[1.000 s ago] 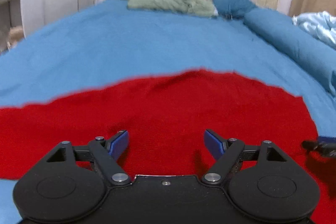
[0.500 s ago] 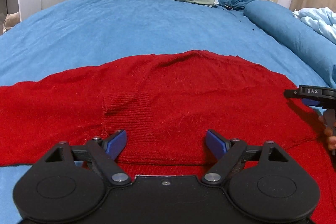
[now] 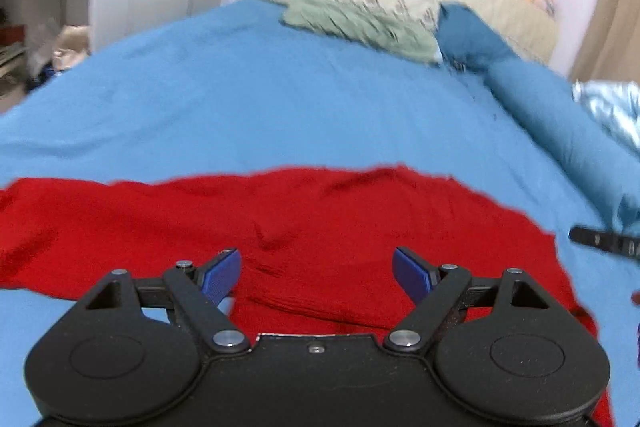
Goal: Fold small clothes
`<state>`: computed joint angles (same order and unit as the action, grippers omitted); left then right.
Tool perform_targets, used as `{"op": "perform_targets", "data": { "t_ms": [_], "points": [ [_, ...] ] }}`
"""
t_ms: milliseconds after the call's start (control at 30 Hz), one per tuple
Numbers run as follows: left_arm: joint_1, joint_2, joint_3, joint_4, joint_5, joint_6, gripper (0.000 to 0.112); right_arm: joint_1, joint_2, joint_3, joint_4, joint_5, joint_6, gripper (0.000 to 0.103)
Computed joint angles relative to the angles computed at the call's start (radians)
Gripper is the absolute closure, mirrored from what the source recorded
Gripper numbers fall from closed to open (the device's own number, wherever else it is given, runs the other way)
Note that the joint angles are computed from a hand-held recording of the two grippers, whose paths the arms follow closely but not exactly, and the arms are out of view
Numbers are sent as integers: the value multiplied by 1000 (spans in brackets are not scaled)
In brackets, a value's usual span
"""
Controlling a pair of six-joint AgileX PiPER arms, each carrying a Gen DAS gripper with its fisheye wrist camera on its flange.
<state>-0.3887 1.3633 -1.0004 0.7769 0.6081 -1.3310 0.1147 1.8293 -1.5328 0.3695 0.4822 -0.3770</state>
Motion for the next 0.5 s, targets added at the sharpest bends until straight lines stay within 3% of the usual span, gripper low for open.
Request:
{"op": "perform_targets", "data": {
  "t_ms": [133, 267, 400, 500],
  "points": [
    [1, -190, 52, 11, 127, -2, 14, 73, -96, 28, -3, 41, 11, 0],
    [93, -335, 107, -25, 201, 66, 14, 158, -111, 1, 3, 117, 41, 0],
    [339, -468, 195, -173, 159, 236, 14, 271, -85, -12, -116, 107, 147, 0],
    [586, -504, 239, -332, 94, 467, 14, 333, -44, -39, -142, 109, 182, 0]
  ]
}}
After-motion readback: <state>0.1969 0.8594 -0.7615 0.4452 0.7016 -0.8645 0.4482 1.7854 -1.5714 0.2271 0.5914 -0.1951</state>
